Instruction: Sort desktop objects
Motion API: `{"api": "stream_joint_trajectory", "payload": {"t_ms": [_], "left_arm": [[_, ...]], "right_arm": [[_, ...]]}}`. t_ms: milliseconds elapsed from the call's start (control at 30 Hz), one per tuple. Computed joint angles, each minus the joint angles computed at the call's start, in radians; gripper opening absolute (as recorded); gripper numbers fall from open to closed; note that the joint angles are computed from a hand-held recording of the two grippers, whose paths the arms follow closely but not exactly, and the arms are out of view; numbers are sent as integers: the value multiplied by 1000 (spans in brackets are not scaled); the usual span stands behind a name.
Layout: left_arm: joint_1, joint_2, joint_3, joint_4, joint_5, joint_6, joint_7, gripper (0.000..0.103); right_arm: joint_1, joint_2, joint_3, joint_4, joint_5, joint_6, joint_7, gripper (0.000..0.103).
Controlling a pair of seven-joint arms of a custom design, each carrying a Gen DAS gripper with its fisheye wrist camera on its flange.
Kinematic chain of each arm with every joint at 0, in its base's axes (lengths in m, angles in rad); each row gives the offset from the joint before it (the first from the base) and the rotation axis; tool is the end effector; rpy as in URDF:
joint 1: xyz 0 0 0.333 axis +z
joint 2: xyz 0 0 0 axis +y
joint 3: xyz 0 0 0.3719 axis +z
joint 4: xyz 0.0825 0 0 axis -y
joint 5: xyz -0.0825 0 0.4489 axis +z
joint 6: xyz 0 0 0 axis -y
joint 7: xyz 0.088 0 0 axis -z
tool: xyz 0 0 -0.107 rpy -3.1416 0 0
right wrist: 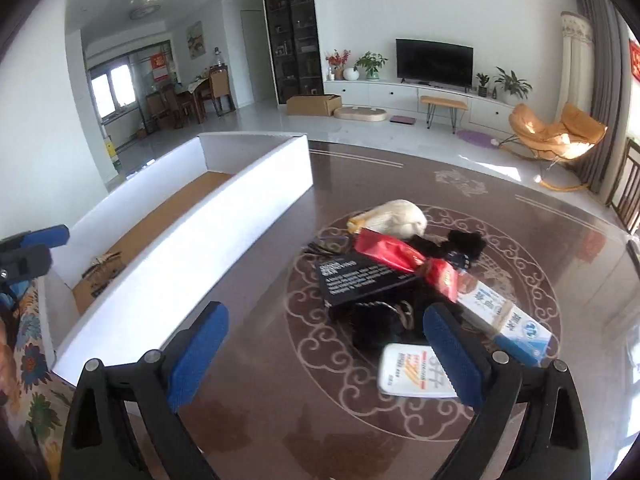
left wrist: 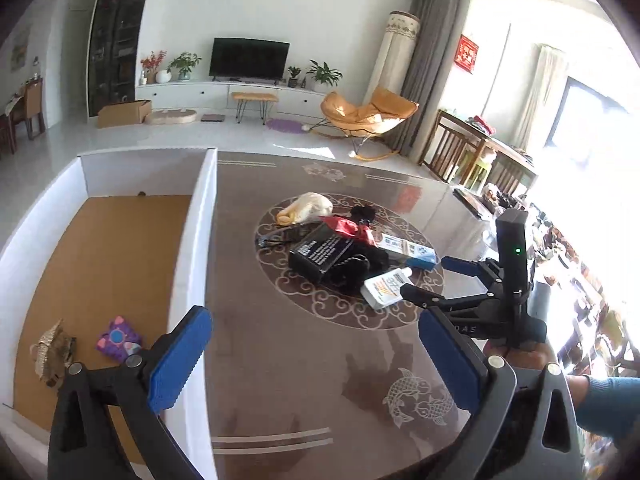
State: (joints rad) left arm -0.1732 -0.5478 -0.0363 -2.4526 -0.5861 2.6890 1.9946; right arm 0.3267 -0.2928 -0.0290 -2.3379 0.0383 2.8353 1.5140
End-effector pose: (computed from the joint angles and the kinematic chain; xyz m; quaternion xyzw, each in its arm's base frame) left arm 0.4570 -0.0816 0.6057 -0.5705 0.7045 -0.3918 0.1569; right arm 0.5236 0.1572 0.5684 -0.7484 0.5401 -0.2244 0.3129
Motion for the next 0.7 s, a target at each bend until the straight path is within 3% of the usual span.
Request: {"api": "stream_joint_trajectory", "payload": {"t_ms": [100, 200, 233, 267, 300, 333, 400, 533, 700], "left_arm": [[-26, 107, -64, 13, 19, -18, -23, 103], [30, 280, -161, 66, 159, -13, -186, 103], [40, 326, -179, 70, 223, 30, -256, 103], [82, 338, -232, 55, 357, 128, -342, 103], [141, 360, -290, 64, 526, 171, -465, 103], [183, 392, -330, 94, 650, 158, -562, 103], [169, 459, -316, 160, 687, 126, -616, 103], [166, 545, -296, 259, 896, 86, -866, 103], [107, 560, -231, 274, 961, 95, -944, 103]], "right_arm": [[-94, -26, -9, -62, -72, -77, 58, 98], [-153, -39, -22, -111, -119, -99, 87, 98], [-165, -41, -20, -118, -131, -103, 97, 98], [-173, -41, -21, -124, -139, -100, 103, 98], [-164, -47, -34, -136, -122, -80, 92, 99], [-169, -53, -29, -144, -126, -76, 104, 99], [-182, -44, -16, -138, -147, -69, 128, 99], [-159, -5, -39, -104, -108, -83, 110, 103], [-167, -20, -32, -127, -109, -75, 110, 103]]}}
